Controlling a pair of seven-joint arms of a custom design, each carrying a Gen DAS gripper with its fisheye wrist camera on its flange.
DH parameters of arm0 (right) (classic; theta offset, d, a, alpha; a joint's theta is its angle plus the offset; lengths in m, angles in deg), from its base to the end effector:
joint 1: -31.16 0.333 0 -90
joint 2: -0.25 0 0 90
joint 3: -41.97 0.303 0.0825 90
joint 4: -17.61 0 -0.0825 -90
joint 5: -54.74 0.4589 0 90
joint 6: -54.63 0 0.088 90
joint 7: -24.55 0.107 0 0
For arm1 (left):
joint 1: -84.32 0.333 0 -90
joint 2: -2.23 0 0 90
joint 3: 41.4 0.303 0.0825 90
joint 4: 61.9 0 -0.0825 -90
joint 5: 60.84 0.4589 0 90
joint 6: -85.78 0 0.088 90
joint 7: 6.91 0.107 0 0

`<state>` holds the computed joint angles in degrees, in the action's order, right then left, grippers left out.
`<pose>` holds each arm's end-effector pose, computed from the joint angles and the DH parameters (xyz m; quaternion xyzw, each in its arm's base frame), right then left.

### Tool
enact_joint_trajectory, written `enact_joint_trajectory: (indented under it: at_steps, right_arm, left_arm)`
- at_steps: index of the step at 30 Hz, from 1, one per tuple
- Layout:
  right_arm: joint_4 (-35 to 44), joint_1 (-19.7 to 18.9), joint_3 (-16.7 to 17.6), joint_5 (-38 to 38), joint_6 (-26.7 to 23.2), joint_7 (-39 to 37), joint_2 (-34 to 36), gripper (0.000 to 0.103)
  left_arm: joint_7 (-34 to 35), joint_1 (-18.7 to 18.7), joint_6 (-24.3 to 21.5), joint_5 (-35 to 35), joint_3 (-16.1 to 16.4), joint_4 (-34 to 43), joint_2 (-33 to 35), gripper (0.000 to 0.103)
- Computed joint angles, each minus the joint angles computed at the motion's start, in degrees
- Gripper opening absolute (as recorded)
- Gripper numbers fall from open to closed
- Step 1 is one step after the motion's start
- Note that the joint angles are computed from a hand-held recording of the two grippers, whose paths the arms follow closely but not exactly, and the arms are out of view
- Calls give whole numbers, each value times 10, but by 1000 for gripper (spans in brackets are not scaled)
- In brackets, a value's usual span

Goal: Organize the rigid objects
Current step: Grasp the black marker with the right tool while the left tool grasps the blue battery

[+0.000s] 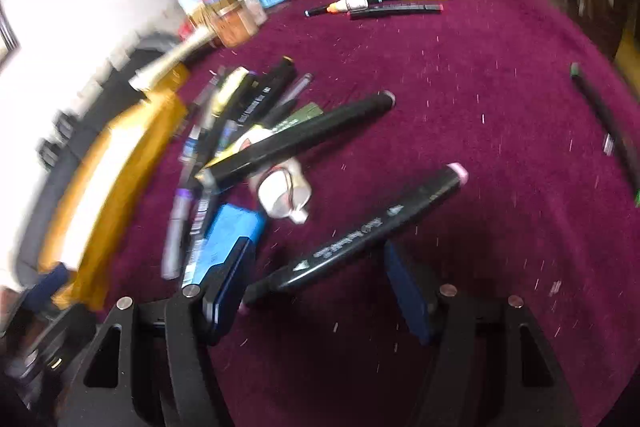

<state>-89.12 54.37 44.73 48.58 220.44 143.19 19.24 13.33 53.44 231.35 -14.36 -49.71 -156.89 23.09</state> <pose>0.6576 0.3246 0.3666 -0.6771 0.6508 -0.1264 0.3194 0.5917 -0.4793 0.4112 -0.6563 0.6583 -0.2848 0.2340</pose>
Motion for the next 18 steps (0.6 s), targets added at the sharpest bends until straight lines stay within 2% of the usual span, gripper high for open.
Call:
enact_joint_trajectory:
  at_steps: [1, 3, 5, 6, 7, 9, 13, 17, 18]
  right_arm:
    - [16, 19, -19, -18, -16, 13, 8, 67]
    - [25, 30, -31, -59, -29, 30, 12, 67]
    - [20, 24, -28, -70, -34, 18, 7, 52]
    - [13, 27, -36, -87, -40, 26, -1, 35]
    - [8, 26, -37, -97, -48, 25, -7, 24]
    - [-8, -9, -8, -56, -44, -25, -19, 19]
    - [-4, -8, -15, -63, -52, -20, -17, 16]
    - [-11, -2, -22, -94, -39, -20, -19, 16]
    - [-15, -13, -12, -77, -33, -39, -21, 16]
  left_arm:
    - [2, 1, 3, 0, 0, -1, 0, 94]
    - [2, 2, 12, 5, 1, -7, -3, 93]
    - [4, 6, 29, 5, 1, -15, -7, 92]
    - [8, 10, 39, -2, 0, -18, -9, 92]
    - [15, 16, 54, -13, -3, -20, -8, 91]
    - [42, 25, 77, -37, -9, -15, -1, 91]
    - [135, 38, 102, -110, -23, 28, 38, 91]
    - [256, 37, 73, -174, -38, 102, 92, 91]
    - [275, 29, 60, -179, -34, 124, 108, 91]
